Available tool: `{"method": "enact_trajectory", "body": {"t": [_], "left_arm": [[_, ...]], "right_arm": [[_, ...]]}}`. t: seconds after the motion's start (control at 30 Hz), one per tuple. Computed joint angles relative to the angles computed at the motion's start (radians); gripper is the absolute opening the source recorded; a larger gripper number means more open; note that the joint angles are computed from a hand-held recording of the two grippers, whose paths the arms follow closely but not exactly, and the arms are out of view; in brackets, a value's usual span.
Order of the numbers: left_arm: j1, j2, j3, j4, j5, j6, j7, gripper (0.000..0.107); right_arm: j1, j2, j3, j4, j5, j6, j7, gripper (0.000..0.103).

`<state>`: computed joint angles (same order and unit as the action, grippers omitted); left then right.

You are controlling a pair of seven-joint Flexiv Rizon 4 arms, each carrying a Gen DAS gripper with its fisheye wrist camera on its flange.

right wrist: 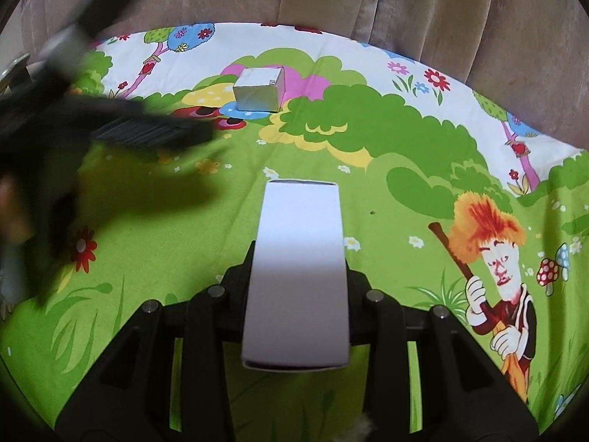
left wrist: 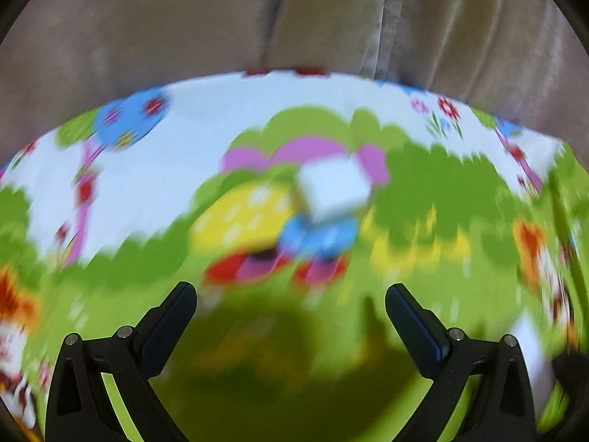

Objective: Organize rigid objects
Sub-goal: 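Grasp the long white box with the right gripper while the left grasps the small white square box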

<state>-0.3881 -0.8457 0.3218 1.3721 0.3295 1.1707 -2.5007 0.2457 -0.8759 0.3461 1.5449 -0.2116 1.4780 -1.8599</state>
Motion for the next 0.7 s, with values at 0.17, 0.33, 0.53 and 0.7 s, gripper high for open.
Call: {"method": "enact_trajectory", "body": {"t": [0.17,0.33,0.53,0.7], "left_arm": [[0.044,-0.118,-0.015,-0.228,-0.074,-0.136,-0.001,0.102],[0.043,-0.104,-0.022,-0.200,-0.067,-0.139,0.018,0.048],[-0.091,0.133,0.078,0.227,0.116,0.096,-0.101,0.048],[-0.355,0.340,0.274,0.514,0.379,0.061,-0.381,0.048]], "right_arm": [[0.002,0.000,-0.001,-0.001,0.003,-0.002,0.000,0.039],[-0.003,0.000,0.006,-0.003,0.006,-0.006,-0.001,0.039],[-0.006,0.000,0.012,-0.006,0.013,-0.012,-0.007,0.039],[0.012,0.004,-0.013,0.000,0.009,0.003,0.000,0.039]]}}
